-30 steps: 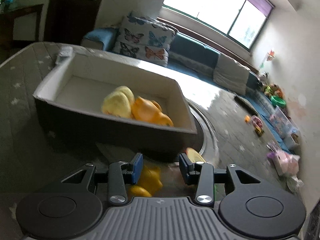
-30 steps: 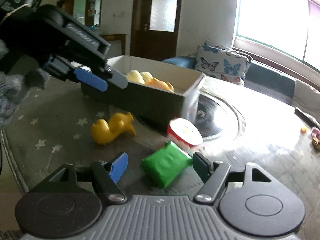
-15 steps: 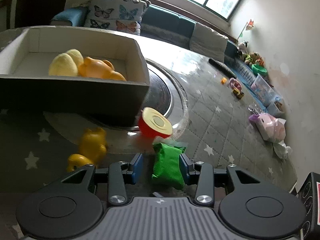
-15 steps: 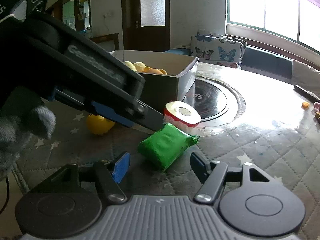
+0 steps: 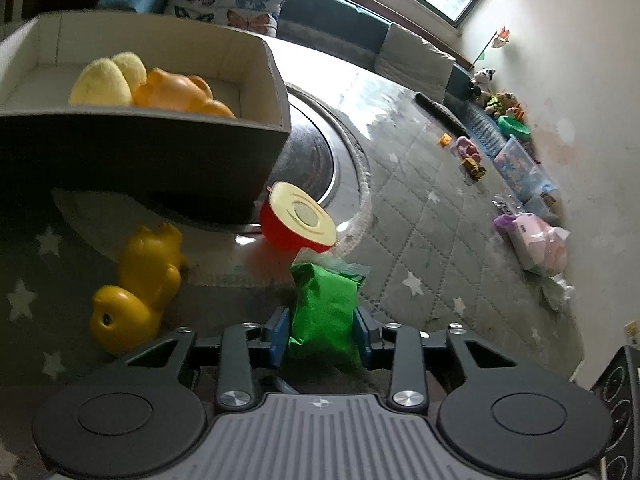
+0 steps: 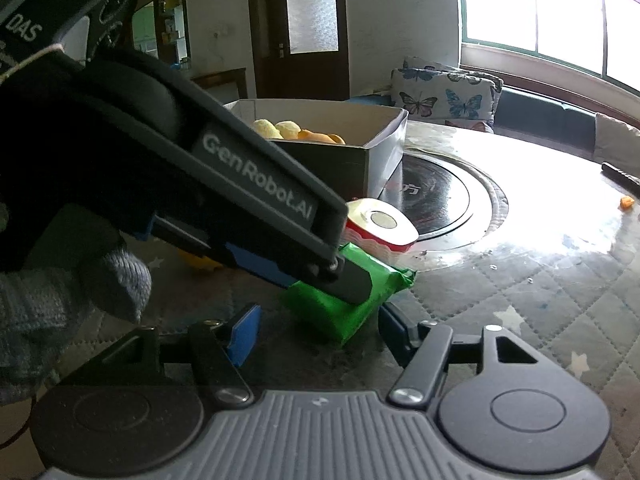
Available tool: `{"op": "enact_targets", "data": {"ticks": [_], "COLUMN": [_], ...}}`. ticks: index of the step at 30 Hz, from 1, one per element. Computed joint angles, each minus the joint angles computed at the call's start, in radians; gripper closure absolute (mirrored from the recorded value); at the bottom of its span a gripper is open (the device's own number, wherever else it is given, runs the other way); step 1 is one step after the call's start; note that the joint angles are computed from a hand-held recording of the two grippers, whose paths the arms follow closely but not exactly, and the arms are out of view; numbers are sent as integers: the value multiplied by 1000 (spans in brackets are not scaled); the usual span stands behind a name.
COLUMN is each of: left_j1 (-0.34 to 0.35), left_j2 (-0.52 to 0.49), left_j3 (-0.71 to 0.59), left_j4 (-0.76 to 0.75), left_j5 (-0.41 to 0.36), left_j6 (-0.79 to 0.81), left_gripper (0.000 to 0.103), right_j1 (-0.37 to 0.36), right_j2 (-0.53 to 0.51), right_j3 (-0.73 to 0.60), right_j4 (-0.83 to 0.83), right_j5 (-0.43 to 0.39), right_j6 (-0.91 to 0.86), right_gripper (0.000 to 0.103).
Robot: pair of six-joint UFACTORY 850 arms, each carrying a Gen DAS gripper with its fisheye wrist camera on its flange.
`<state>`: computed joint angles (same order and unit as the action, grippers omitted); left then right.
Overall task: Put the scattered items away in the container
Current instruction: 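Lift the green packet with the left tool toward the box, then drop the green packet into the box by opening the left tool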
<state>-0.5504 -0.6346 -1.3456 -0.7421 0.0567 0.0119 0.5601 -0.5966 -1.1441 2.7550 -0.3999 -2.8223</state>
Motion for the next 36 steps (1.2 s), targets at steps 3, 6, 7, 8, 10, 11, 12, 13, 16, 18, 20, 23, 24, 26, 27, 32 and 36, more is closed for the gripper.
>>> {"op": "enact_targets", "data": {"ticks": [3,6,7,8,10,11,12,13,16,18,20,23,24,26,27,32,36], "left_j1": [2,4,4,5,4,3,2,2,7,15,23,43,51,69,77,126,153], "left_j2": [2,11,16,23,40,48,56,64,87,96,102,103,99,89,82,34,-15], "left_j3": [5,20,25,32,46,53,58,63,76,77,73,58,48,26,14,-51,-105], "left_j4": [185,356,404,427,381,331,288,245,178,128,65,28,26,33,42,211,246], "left_j5": [6,14,19,26,43,53,62,73,106,125,142,159,158,154,152,134,115], "left_j6": [-188,-359,-410,-434,-386,-333,-288,-245,-177,-125,-56,-18,-16,-17,-23,-208,-264], "left_gripper": [68,70,70,70,71,71,71,71,72,72,72,72,73,73,73,73,77], "right_j1": [1,-4,-4,-3,1,3,5,6,11,17,23,31,33,35,35,34,37], "right_j2": [2,8,11,14,21,25,27,28,23,12,-5,-41,-54,-86,-102,-187,-261], "right_j3": [3,10,10,12,15,17,16,12,-15,-46,-84,-150,-175,-229,-259,-403,-523], "right_j4": [6,-14,-14,-11,6,14,19,23,30,31,37,45,45,43,37,-1,-13], "right_j5": [0,-5,-7,-10,-21,-28,-34,-40,-52,-49,-45,-39,-32,-17,-8,58,132], "right_j6": [-5,16,12,6,-21,-34,-43,-53,-82,-98,-122,-155,-159,-165,-163,-135,-136], "right_gripper": [38,40,40,40,40,40,40,40,40,40,40,40,40,40,40,40,40]}}
